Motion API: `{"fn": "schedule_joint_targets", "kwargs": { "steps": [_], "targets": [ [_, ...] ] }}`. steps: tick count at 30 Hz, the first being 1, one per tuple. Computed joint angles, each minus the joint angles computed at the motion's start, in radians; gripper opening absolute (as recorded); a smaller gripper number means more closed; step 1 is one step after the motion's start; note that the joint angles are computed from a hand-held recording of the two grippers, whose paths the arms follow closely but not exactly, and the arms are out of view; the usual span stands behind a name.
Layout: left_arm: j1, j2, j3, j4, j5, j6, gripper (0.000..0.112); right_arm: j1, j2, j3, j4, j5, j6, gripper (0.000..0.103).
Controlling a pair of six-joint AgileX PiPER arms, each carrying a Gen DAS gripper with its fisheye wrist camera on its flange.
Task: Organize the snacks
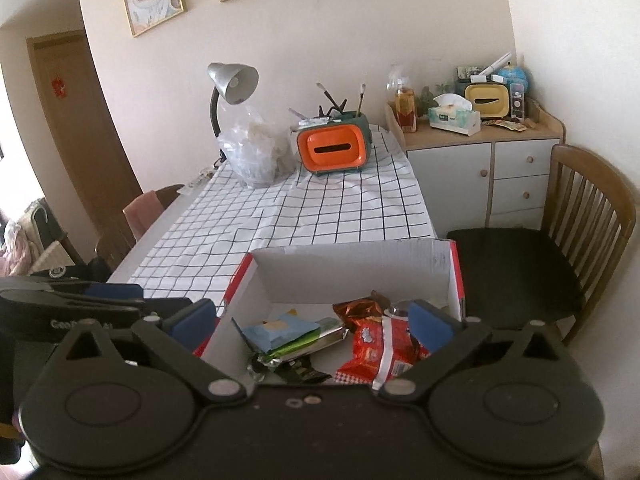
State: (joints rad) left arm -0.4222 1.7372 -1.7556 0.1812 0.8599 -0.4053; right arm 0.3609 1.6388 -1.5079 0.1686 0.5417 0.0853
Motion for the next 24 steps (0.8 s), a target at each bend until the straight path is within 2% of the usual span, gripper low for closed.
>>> {"fn": "schedule_joint_targets", "kwargs": {
  "steps": [4,8,11,13,19,24],
  "targets": [
    [-0.001,-0.065,0.082,0.009,-0.034,-0.02,0.089,0.013,-0.052,0.072,-0.023,-0.047,0.05,0.103],
    [-0.014,-0.111,0.136,0.035,-0.048,-0.044,0.1,0.048,-0.108,0.146,-0.127,-0.094,0.161,0.103],
    [-0.026,-0.136,0.16,0.044,-0.05,-0.06,0.101,0.086,-0.146,0.198,-0.279,-0.113,0.335,0.103],
    [-0.043,-0.149,0.172,0.061,-0.049,-0.076,0.101,0.12,-0.176,0.243,-0.44,-0.124,0.509,0.103],
    [-0.112,-0.178,0.208,0.14,-0.036,-0.145,0.101,0.218,-0.223,0.3,-0.803,-0.047,0.863,0.103],
    [-0.145,-0.179,0.206,0.195,-0.015,-0.195,0.101,0.234,-0.236,0.314,-0.892,-0.022,0.958,0.103]
  ]
}}
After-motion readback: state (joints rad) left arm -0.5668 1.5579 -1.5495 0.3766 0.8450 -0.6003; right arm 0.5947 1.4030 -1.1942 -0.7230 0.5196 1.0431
